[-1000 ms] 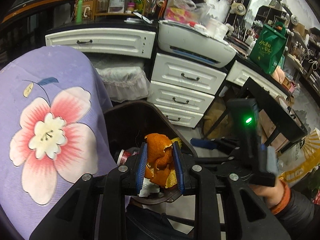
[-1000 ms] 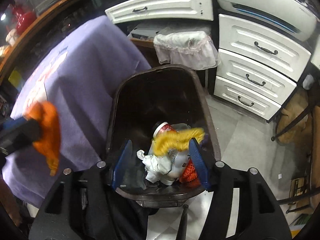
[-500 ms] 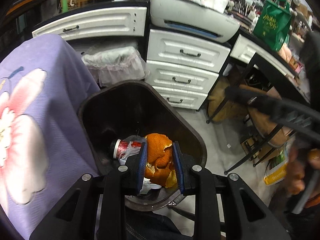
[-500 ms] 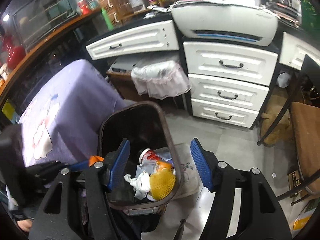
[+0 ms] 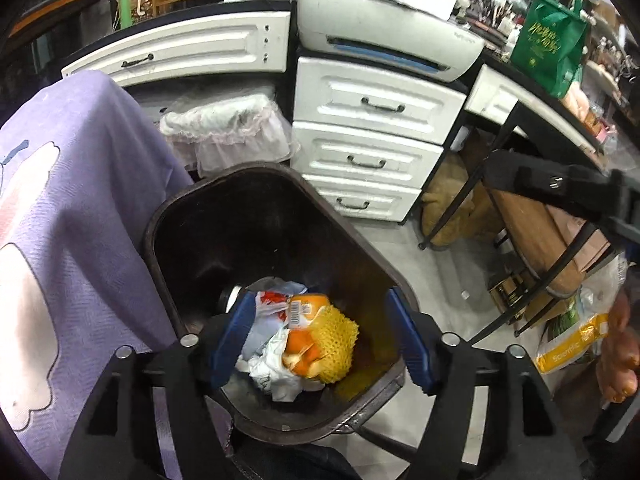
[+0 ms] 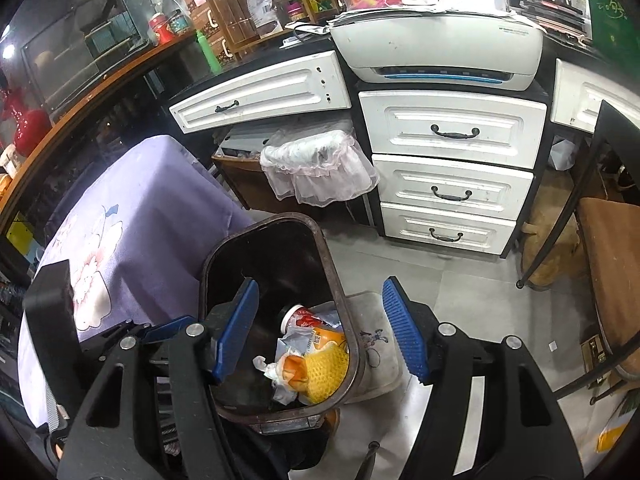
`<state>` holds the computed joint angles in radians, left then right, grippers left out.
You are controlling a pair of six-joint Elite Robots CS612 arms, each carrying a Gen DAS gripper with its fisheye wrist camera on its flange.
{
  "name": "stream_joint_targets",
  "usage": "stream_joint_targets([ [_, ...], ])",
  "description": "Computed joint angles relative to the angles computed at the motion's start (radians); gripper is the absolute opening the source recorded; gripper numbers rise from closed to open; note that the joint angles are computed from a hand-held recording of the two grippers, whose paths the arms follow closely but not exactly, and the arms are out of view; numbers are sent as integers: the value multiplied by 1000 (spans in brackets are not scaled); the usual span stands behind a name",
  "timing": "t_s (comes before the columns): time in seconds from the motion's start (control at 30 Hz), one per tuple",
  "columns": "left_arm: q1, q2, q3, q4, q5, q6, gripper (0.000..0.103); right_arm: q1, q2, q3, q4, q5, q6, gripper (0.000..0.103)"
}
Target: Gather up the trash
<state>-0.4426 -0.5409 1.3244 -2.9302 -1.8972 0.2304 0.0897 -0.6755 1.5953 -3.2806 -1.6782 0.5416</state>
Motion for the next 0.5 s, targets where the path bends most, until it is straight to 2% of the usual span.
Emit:
stream_joint_targets([
  [0.1, 3, -19, 32, -31, -14, 13, 75, 5, -5, 1, -11, -16, -6, 65],
  [0.13, 3, -25, 41, -43, -18, 17, 77, 8, -8, 3, -15, -25, -10, 69],
  [0.27, 15, -67, 118, -155, -45, 27, 85, 31, -23, 9, -53, -94, -36, 73],
  [0.37, 28, -98, 171, -235, -56, 22, 89, 51, -35, 19, -85, -146, -52, 85],
  [0.43, 39, -124, 218, -311, -45, 5, 96, 69, -45, 31, -109, -182, -56, 86],
  [0.5, 50, -144, 257, -386, -24, -14, 97, 90, -55, 41, -123, -213, -78, 88],
])
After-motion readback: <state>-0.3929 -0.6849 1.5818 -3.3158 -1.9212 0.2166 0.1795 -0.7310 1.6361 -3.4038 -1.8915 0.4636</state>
